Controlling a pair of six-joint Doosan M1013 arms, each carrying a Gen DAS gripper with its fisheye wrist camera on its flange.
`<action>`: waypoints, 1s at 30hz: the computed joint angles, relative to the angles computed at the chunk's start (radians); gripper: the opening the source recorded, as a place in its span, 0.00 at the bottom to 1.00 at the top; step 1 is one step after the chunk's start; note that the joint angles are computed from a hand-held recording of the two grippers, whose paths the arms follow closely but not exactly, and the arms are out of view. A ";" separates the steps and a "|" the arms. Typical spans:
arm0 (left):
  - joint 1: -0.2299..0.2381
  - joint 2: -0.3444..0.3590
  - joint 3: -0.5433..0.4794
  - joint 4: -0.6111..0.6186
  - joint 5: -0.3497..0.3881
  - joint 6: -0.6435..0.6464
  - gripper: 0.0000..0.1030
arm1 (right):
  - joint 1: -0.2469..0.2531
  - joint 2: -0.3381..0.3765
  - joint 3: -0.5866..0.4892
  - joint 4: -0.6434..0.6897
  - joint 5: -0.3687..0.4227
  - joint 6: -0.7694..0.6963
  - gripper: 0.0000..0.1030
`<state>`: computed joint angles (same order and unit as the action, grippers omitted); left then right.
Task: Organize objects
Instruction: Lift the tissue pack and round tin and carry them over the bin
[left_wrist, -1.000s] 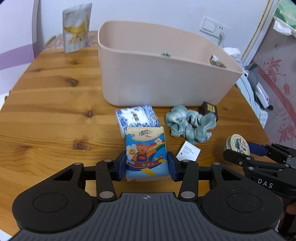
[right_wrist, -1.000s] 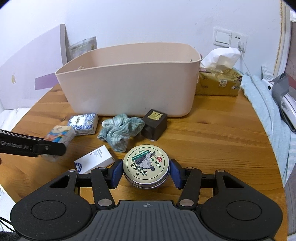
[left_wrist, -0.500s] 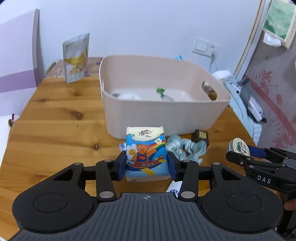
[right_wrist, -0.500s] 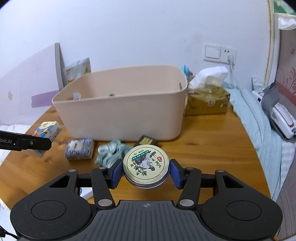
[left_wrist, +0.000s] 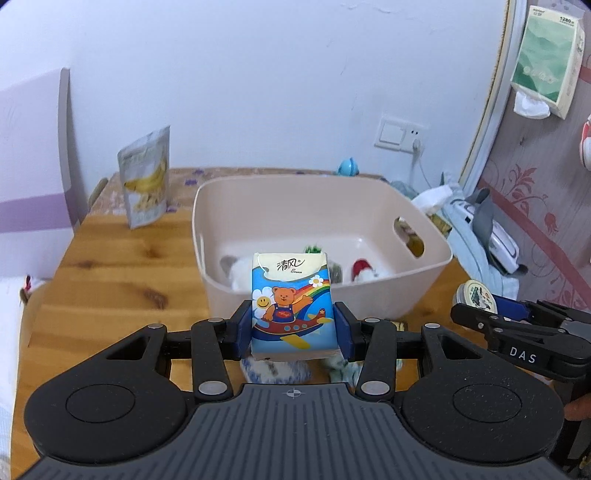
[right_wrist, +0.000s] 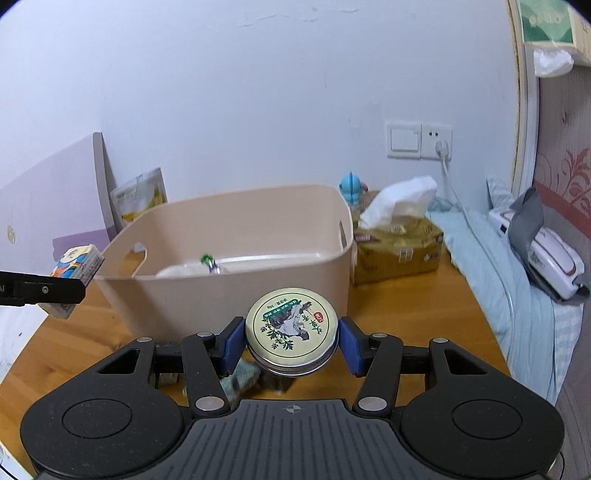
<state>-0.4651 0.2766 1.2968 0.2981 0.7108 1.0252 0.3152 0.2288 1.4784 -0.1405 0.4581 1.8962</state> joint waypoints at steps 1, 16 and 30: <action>0.000 0.005 -0.008 0.002 0.000 0.003 0.45 | 0.000 0.003 -0.005 -0.006 -0.005 0.004 0.50; 0.016 0.091 -0.118 -0.025 0.031 0.055 0.45 | -0.012 0.061 -0.104 0.017 -0.017 -0.018 0.50; 0.035 0.231 -0.301 -0.081 0.143 0.144 0.45 | -0.008 0.152 -0.225 0.000 0.057 -0.044 0.50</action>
